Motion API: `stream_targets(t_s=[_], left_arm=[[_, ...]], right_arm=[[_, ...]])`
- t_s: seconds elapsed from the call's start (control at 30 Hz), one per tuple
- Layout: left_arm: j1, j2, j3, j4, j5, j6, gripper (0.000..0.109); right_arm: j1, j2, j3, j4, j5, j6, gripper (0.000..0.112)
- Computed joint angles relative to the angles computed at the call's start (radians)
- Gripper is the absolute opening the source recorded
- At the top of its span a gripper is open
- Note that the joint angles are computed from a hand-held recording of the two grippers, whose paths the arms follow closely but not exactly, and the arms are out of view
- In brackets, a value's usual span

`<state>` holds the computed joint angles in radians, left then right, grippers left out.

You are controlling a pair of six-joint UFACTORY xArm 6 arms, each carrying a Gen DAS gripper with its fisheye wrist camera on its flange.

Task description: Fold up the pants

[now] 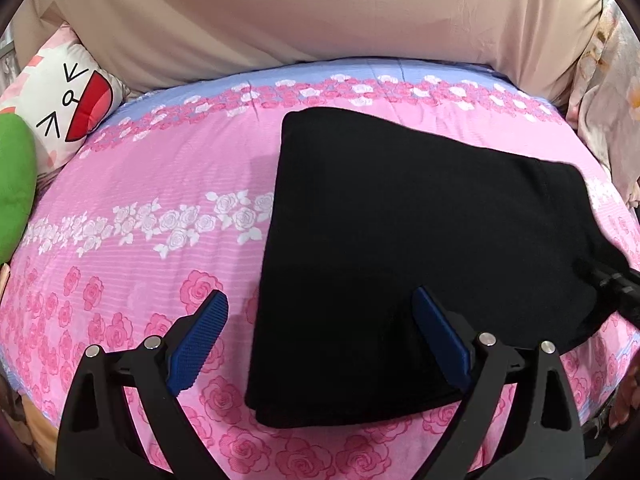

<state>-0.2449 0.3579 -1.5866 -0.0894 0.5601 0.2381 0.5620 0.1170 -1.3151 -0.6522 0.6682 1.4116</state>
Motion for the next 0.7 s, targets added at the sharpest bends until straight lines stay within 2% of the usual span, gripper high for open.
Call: stream_targets(t_s=[0.07,0.13,0.2,0.23,0.27,0.33,0.37,0.4,0.43,0.47,0.5,0.53,0.57,0.63,0.7], left_arm=[[0.001,-0.004,0.005,0.003,-0.002,-0.003,0.091],[0.005,-0.002,0.003,-0.015,0.002,0.008,0.092],[0.012,0.007,-0.012,-0.047,0.021,0.02,0.095],[0.018,0.013,-0.022,-0.077,0.036,0.036,0.096],[0.03,0.026,-0.046,-0.146,0.075,0.07,0.096],[0.07,0.073,-0.125,-0.317,0.199,0.132,0.096],[0.094,0.106,-0.175,-0.389,0.273,0.142,0.096],[0.112,0.133,-0.214,-0.439,0.328,0.146,0.095],[0.132,0.161,-0.248,-0.506,0.381,0.16,0.089],[0.144,0.165,-0.254,-0.549,0.392,0.198,0.079],[0.153,0.175,-0.277,-0.599,0.445,0.246,0.053],[0.157,0.171,-0.277,-0.612,0.456,0.253,0.04],[0.155,0.15,-0.256,-0.609,0.439,0.253,0.033],[0.151,0.09,-0.197,-0.592,0.401,0.276,0.02],[0.158,0.023,-0.14,-0.579,0.418,0.294,0.02]], right_arm=[[0.014,-0.012,-0.023,-0.002,0.039,0.003,0.041],[0.035,-0.032,-0.03,-0.077,0.095,0.05,0.07],[0.035,-0.048,-0.014,-0.072,0.115,0.059,0.076],[0.024,-0.06,0.012,-0.05,0.09,0.069,0.077],[0.003,-0.076,0.056,-0.017,0.03,0.077,0.077],[-0.046,-0.098,0.164,0.099,-0.173,0.1,0.077],[-0.06,-0.099,0.206,0.121,-0.261,0.125,0.077],[-0.064,-0.092,0.224,0.102,-0.31,0.176,0.079],[-0.071,-0.097,0.239,0.042,-0.345,0.232,0.078],[-0.075,-0.091,0.239,0.018,-0.371,0.246,0.074],[-0.079,-0.074,0.23,0.037,-0.39,0.219,0.058],[-0.08,-0.066,0.222,0.047,-0.395,0.204,0.048],[-0.082,-0.06,0.215,0.073,-0.41,0.171,0.044],[-0.069,-0.076,0.183,0.104,-0.377,0.093,0.039],[-0.04,-0.116,0.162,0.087,-0.316,0.051,0.039]])
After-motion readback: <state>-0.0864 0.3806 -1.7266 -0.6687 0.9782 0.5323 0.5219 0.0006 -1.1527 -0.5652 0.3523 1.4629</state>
